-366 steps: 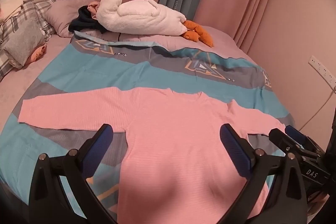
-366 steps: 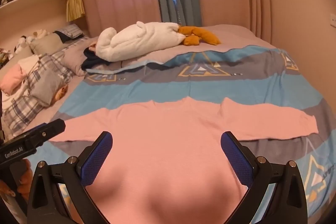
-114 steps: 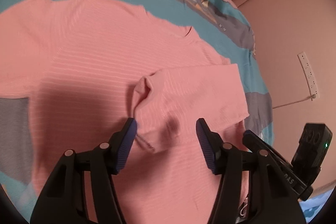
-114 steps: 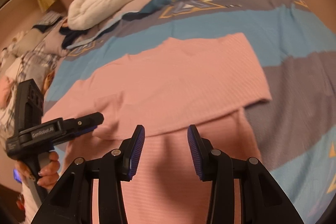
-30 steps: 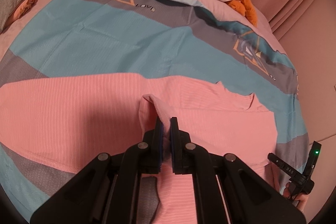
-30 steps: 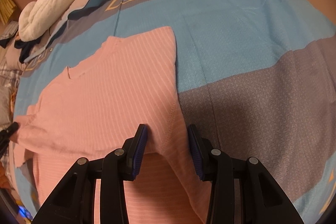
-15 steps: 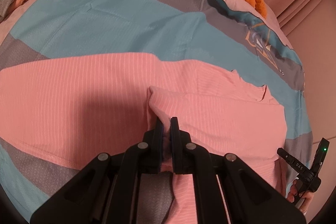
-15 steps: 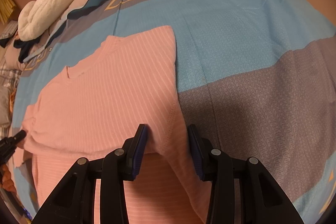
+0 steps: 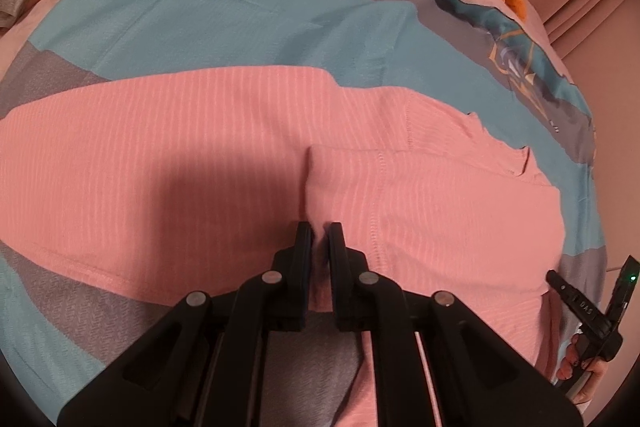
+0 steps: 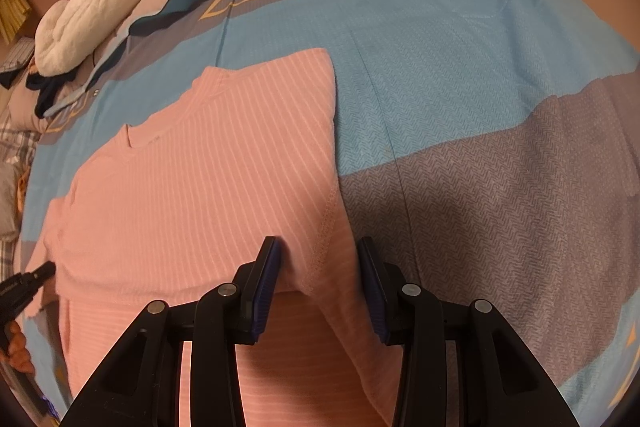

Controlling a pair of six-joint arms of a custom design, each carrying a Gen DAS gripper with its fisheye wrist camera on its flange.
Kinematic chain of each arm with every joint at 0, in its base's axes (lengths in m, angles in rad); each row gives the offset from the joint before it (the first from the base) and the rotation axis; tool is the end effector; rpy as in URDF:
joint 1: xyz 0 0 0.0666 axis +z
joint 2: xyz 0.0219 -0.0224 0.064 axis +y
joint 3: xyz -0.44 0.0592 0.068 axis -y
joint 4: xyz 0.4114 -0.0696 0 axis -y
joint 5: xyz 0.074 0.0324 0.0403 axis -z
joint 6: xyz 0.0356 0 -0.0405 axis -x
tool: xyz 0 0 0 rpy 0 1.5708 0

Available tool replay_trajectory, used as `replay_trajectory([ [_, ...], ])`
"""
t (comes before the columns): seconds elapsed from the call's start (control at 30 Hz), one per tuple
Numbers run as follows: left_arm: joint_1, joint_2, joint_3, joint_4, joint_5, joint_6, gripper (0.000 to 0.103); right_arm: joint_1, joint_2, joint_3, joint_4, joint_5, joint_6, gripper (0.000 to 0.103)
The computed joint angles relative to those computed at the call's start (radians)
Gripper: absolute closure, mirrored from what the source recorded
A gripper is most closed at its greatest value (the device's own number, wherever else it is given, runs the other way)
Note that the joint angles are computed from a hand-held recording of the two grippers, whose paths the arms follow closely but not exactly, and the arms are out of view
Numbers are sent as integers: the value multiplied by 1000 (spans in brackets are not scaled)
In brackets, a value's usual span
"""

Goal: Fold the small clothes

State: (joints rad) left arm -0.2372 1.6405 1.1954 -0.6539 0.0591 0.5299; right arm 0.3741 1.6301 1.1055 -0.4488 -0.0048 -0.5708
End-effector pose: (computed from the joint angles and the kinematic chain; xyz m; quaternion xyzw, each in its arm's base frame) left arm 0.5256 -0.1296 0.2900 -0.1349 0.9625 -0.1141 0.2059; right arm 0.4966 0.1947 0.2690 0.0931 0.9512 0.1360 0.2610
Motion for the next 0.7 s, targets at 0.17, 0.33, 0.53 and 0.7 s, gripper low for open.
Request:
replay_trajectory([
  [0.17, 12, -1, -19, 11, 24, 11, 93, 4, 0, 1, -2, 9, -2, 62],
  [0.33, 7, 0, -31, 21, 6, 20, 91, 9, 0, 2, -4, 20, -2, 62],
  [0.53, -3, 7, -31, 31, -27, 35, 90, 17, 6, 6, -5, 42, 2, 62],
  [0.7, 14, -10, -60, 80, 20, 95, 91, 26, 10, 10, -7, 71, 7, 62],
])
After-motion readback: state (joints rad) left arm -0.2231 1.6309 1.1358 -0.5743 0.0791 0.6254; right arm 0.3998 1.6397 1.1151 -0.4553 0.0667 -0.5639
